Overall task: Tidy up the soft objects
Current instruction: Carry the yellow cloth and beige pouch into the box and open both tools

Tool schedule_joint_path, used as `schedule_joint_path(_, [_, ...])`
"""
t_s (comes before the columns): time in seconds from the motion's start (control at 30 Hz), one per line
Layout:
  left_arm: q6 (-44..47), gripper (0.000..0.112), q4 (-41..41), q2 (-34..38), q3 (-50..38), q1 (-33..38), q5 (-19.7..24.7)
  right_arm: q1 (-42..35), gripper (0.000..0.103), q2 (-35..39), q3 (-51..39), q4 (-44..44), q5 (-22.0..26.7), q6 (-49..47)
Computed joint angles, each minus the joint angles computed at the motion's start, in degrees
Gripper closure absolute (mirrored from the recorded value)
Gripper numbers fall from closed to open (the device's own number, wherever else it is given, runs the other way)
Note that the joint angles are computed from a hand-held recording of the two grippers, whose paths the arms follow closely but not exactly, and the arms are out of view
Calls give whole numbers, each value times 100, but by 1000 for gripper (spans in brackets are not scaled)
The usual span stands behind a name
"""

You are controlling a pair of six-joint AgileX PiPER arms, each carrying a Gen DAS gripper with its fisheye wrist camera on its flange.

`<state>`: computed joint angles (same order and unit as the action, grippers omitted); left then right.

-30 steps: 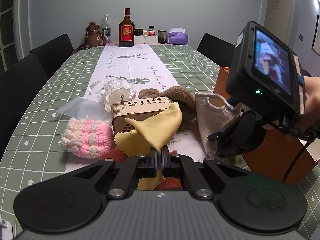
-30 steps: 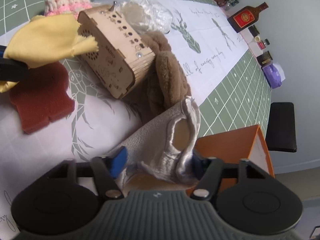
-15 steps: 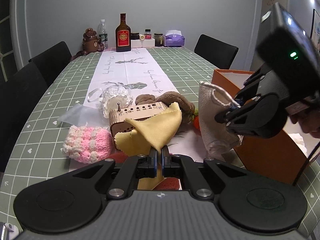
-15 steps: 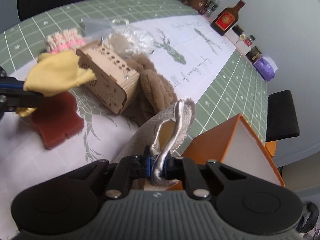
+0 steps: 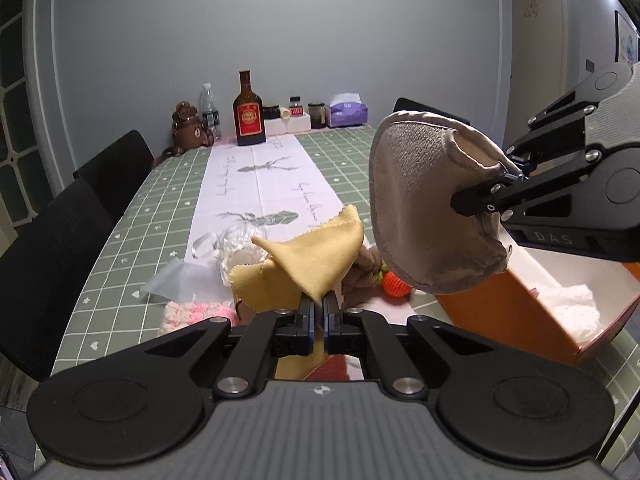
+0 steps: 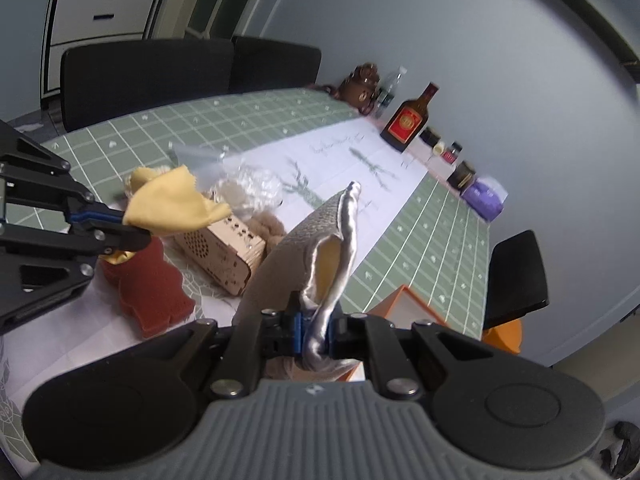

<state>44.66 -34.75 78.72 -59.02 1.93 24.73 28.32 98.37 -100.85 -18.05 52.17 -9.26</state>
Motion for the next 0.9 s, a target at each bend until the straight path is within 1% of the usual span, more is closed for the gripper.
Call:
schedule_joint_path(0.2, [-472, 108, 263, -191, -207, -320, 134, -36, 94, -600, 393, -159, -201, 190])
schedule_joint_path(0.27, [-534, 108, 213, -195, -336, -468, 216, -79, 94, -791, 499, -249, -212, 237])
schedule_joint_path(0.37, [-721, 108, 299, -174, -528, -795, 247, -203, 94, -1083, 684, -387, -267, 331])
schedule_joint_path(0.47, [-1085, 108, 674, -89, -761, -1226, 184, -420, 94, -1292, 768, -432, -281, 325])
schedule_joint_path(0.63, [-1680, 108, 1311, 248, -1297, -1905, 264, -848, 94, -1486, 876, -476, -333, 220])
schedule_joint_path(0.8, [-2375, 109, 2198, 856, -1997, -2484, 393, -1621, 94, -1334, 921, -186, -457, -92])
schedule_joint_path(0.9, [-2340, 109, 2205, 1330, -2527, -2642, 665, -2098, 94, -1150, 919, 149, -512, -312])
